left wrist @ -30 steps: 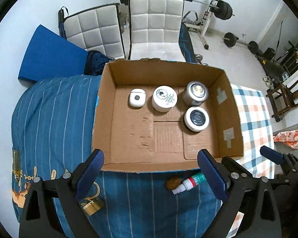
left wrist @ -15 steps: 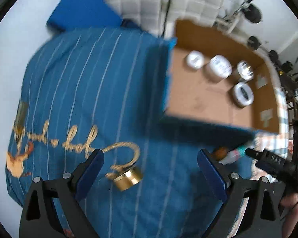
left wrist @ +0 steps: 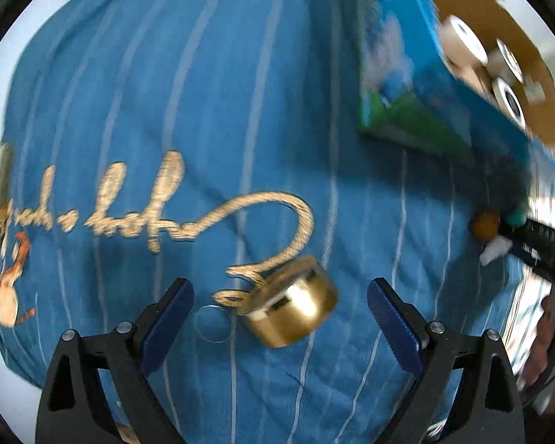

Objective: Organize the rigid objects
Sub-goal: 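Grasp the gold tape roll with the left tool while the right tool grasps the spray bottle, then lift the tape roll and spray bottle toward the box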

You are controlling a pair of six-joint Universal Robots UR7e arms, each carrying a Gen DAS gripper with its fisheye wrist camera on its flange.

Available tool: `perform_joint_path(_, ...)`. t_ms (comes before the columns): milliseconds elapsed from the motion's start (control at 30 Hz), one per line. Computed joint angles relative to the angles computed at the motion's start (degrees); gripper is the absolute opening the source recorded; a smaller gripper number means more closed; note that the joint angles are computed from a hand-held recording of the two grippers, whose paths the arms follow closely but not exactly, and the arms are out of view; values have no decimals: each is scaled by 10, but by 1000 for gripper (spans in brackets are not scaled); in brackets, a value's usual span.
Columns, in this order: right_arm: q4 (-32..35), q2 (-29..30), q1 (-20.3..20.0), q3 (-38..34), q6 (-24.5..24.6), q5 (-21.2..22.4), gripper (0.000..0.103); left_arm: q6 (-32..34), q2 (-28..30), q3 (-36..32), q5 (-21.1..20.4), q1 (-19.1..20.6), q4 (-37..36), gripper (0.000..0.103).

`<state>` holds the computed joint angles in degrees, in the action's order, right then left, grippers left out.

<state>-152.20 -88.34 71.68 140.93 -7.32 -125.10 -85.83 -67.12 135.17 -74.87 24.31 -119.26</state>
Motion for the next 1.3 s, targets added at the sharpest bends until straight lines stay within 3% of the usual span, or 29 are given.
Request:
perform_joint_path(100,25,2,12,0,-35,-38,42,48,38,-9,-20,9,-5,96)
perform_joint_path(200,33,-13,10,16,-91,-79,39,67,62,-2,-31,7,-49,84)
perform_joint_path(400,28,-46,-9,49,-156,-111,37,90,126,-19,-63,-24,-98,84)
perform_joint_path(467,30,-59,-19,56,-160,-106,36,65,127,-10,-78,-30,-127,84)
perform_joint_path(567,39,-83,-46,57,-176,-89,36,-23,99,34,-86,-58,-195,85)
perform_joint_path(700,52,-93,-78,44,-183,-60,37,-126,47,76,-58,-87,-229,85)
perform_joint_path(800,69,-79,-80,18,-175,-50,37,-156,23,79,-50,-87,-201,85)
perform_joint_path(967,69,-45,-59,-6,-157,-57,38,-133,17,66,-56,-51,-126,85)
perform_joint_path(1033,66,-37,-55,-9,-155,-60,39,-124,34,83,-69,-32,-189,85)
perform_joint_path(1167,63,2,-30,-25,-130,-76,36,-124,73,88,-88,-8,-247,85)
perform_joint_path(1200,63,5,-28,-25,-130,-78,36,-124,79,83,-88,-7,-240,74)
perform_joint_path(1233,71,4,-31,-28,-129,-75,36,-123,88,79,-83,-9,-238,52)
perform_joint_path(1300,89,12,-26,-41,-116,-70,35,-113,111,67,-86,-6,-235,39)
